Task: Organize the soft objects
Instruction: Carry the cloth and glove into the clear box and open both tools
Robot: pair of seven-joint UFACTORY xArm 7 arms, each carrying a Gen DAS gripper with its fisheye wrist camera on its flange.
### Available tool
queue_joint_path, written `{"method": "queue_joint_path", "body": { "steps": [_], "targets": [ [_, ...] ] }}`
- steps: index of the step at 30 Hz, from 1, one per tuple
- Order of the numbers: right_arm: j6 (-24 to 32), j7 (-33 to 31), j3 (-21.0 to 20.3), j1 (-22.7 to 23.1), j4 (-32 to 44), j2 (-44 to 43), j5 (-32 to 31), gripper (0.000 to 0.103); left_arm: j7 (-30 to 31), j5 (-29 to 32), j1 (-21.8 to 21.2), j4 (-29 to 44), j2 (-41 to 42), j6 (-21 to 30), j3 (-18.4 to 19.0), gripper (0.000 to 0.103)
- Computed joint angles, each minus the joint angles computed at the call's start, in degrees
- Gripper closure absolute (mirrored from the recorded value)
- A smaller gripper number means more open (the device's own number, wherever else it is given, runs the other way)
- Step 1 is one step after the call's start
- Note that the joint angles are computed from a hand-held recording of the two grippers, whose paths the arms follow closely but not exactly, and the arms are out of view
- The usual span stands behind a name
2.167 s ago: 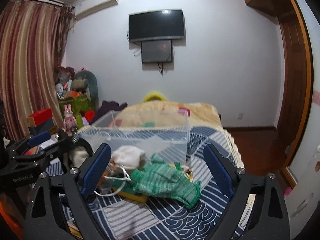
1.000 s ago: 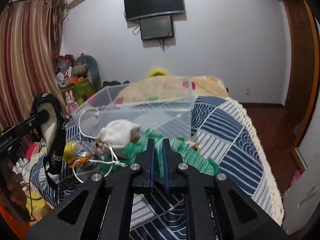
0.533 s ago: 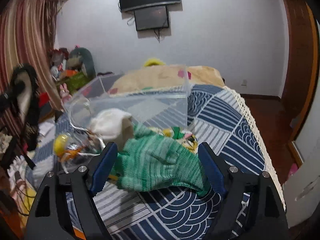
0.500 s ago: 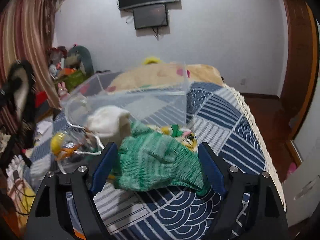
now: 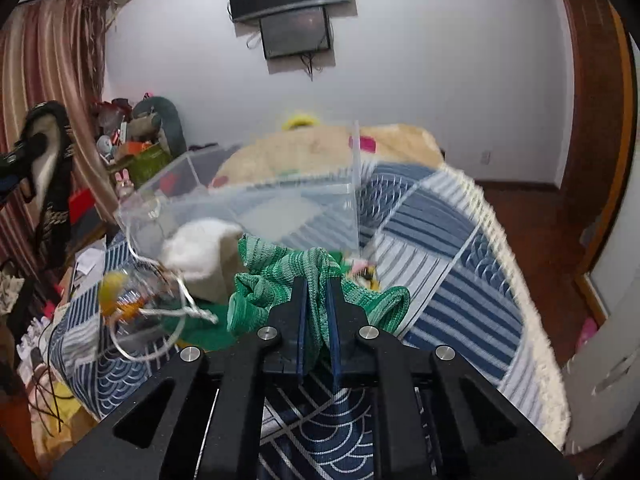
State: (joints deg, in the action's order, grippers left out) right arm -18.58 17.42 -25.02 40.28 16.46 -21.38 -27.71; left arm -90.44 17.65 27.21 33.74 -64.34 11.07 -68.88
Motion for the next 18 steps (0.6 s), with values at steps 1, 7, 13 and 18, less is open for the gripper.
{"method": "queue_joint_path", "body": {
  "steps": [1,7,13,18],
  "targets": [
    [-0.1,-0.18,1.17,-0.99,-0.13,-0.82,0.43,0.095,0.37,0.29,0.7,0.22,0.25,-0.64,0.38,0.081],
    [0.1,-1.96,3.63,-2.03,0.86,-5.61,3.39,0.095,3.39,1.15,6.05,2.96,2.65,-2.32,1.02,0.081],
    [-0.64,-4.43,12.16,-6.64,6.82,-1.14,8.31,0.095,4.96,0.14,12.47,5.31,5.1,-4.75,-0.8,0.081],
    [-0.36,-2.66,13.15,-5.98,13.29,5.05,6.94,0.095,5.63,-1.18,17.06,6.48,6.35,-7.22,-3.02,0.081]
  ]
}}
